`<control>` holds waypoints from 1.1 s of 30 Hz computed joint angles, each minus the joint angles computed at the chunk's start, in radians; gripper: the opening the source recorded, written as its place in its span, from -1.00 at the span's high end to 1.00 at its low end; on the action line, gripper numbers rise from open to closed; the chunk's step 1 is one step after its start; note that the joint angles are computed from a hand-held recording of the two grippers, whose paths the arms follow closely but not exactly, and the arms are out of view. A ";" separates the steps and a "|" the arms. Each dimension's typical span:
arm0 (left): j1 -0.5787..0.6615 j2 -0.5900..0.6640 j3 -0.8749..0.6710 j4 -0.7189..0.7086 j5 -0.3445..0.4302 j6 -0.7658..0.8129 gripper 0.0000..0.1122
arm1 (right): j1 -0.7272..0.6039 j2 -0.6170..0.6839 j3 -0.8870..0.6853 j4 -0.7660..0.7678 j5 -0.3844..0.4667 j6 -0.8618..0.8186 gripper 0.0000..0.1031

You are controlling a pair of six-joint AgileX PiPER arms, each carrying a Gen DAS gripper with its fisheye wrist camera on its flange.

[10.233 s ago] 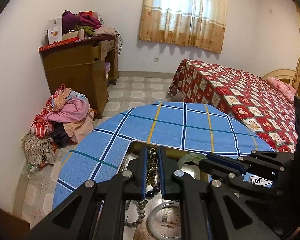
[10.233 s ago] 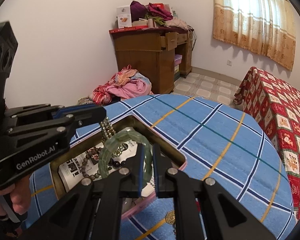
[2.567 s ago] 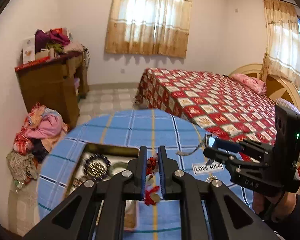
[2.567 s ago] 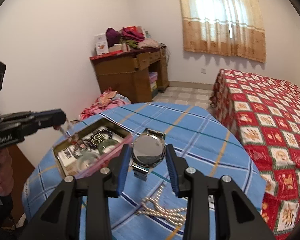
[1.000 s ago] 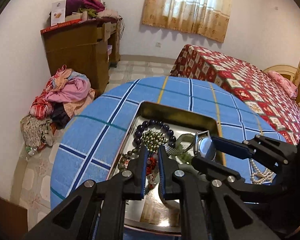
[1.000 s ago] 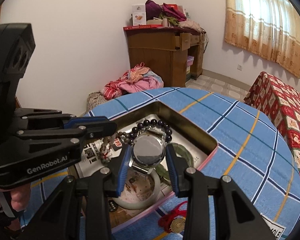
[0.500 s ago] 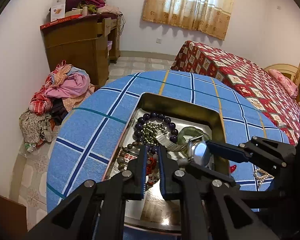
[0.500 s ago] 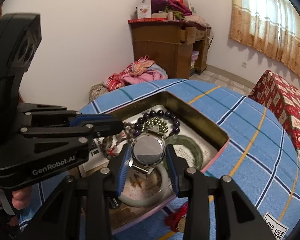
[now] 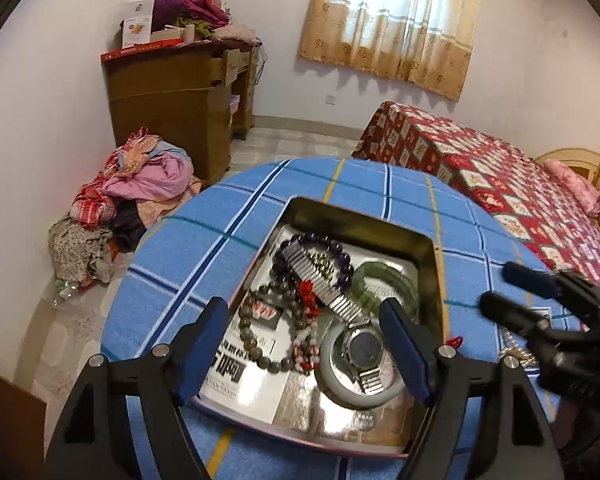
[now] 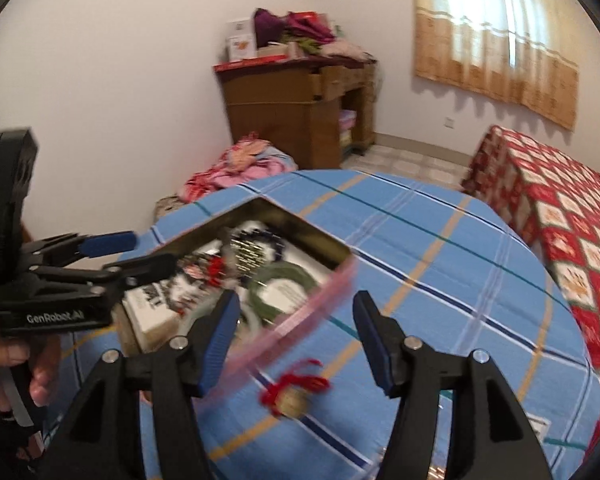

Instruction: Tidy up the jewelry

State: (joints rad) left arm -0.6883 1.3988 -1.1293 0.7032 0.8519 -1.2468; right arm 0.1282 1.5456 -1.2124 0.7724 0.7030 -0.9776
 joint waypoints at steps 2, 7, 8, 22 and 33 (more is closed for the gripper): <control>-0.018 0.014 -0.002 0.018 0.026 -0.036 -0.39 | -0.019 0.007 0.006 -0.016 0.005 0.006 -0.21; -0.048 0.032 0.008 0.039 0.065 -0.098 -0.39 | -0.026 0.008 0.044 -0.047 0.019 -0.008 -0.21; -0.054 0.037 0.005 0.042 0.075 -0.102 -0.39 | -0.020 0.005 0.056 -0.055 0.016 -0.014 -0.21; -0.104 0.053 -0.023 0.062 0.149 -0.117 -0.39 | 0.077 0.057 0.057 -0.211 0.032 0.033 0.49; -0.119 0.007 0.005 0.058 0.190 -0.177 -0.39 | 0.003 -0.009 0.118 -0.068 0.083 -0.092 0.83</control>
State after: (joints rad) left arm -0.8071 1.4054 -1.1243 0.7613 1.0414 -1.4235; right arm 0.1308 1.5361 -1.0948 0.7042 0.7865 -1.0699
